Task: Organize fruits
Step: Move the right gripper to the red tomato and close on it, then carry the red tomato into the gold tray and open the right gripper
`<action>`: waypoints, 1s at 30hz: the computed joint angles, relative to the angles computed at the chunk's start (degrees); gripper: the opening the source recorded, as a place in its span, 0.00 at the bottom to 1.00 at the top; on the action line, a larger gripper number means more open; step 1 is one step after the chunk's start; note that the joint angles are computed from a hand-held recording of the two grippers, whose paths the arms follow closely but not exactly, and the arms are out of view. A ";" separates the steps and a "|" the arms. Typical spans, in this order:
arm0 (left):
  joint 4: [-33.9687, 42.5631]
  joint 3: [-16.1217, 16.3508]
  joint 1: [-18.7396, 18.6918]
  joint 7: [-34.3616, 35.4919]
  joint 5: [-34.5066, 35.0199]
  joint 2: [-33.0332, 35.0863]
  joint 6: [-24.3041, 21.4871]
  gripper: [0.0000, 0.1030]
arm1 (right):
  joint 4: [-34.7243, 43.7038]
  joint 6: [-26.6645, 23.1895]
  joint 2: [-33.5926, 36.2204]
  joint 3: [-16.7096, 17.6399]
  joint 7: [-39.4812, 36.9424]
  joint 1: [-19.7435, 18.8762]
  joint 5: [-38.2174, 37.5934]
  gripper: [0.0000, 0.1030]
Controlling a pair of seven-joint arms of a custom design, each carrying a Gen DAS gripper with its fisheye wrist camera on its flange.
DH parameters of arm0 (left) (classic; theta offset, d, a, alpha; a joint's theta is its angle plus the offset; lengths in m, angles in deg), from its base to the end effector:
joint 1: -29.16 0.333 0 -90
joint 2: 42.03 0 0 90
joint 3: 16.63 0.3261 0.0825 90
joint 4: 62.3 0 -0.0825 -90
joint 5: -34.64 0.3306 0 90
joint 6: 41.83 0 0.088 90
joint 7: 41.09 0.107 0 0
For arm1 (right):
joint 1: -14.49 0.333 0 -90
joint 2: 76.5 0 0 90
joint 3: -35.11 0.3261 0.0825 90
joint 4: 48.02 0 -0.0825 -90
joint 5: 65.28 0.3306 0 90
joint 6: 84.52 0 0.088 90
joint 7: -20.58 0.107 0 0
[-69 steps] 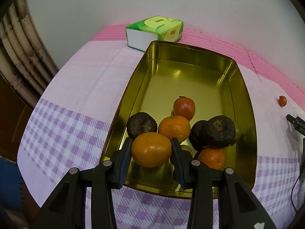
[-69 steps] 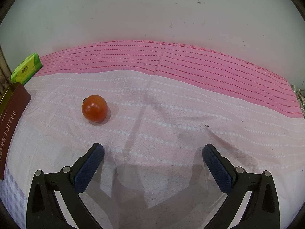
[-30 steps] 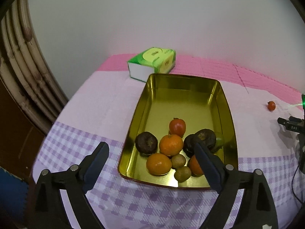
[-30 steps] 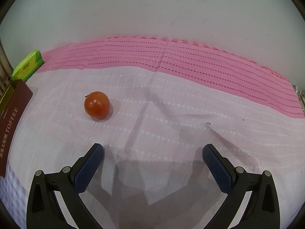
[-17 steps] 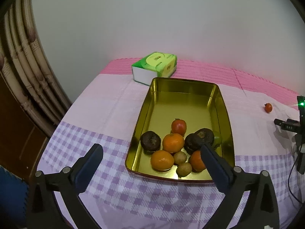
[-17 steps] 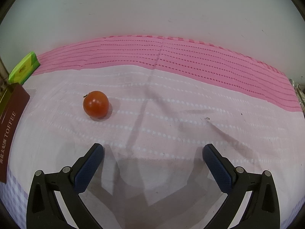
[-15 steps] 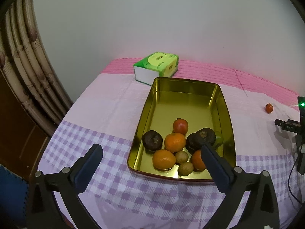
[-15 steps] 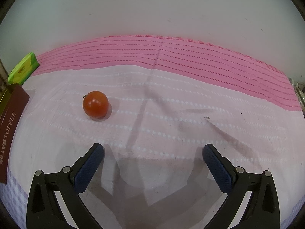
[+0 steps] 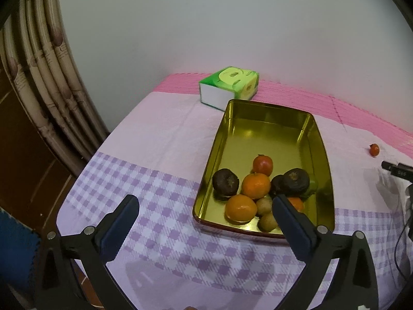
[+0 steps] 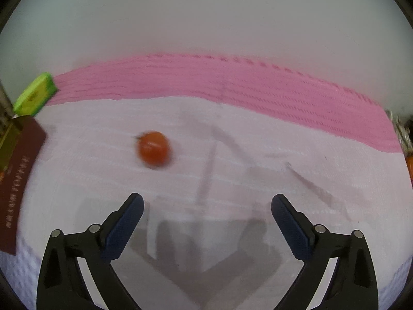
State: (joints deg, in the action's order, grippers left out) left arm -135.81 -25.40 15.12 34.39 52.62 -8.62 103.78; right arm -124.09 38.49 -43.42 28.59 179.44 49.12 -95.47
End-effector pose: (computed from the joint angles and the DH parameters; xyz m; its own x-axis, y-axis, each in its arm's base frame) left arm 0.6777 -0.2527 0.5170 -0.2627 -0.9633 -0.0551 -0.7276 0.2353 -0.6444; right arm 0.6170 0.3289 0.4564 -0.4436 -0.8951 0.0457 -0.7599 0.3486 -0.5486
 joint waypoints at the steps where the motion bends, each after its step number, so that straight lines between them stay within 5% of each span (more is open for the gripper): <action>1: 0.02 0.05 -0.02 -0.07 0.01 0.04 0.07 0.99 | 1.37 -0.17 0.56 0.05 -0.54 0.22 -0.22 0.96; 6: 0.04 0.60 -0.27 -1.02 0.49 0.15 0.14 0.99 | 12.88 -2.53 6.82 0.05 -6.72 0.49 1.52 0.94; 19: 2.24 1.18 -0.06 -3.62 1.04 1.67 -1.66 0.99 | 29.10 -9.11 17.78 -2.64 -10.87 -0.59 8.23 0.59; 30: 3.02 1.35 -0.15 -3.96 1.35 2.27 -2.35 0.99 | 25.44 -5.96 16.19 -3.28 -9.37 -0.37 8.15 0.32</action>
State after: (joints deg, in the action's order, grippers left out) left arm -132.79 -24.05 14.97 30.43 53.97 -6.35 101.44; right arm -98.65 32.53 -27.23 25.31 170.07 48.75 -87.32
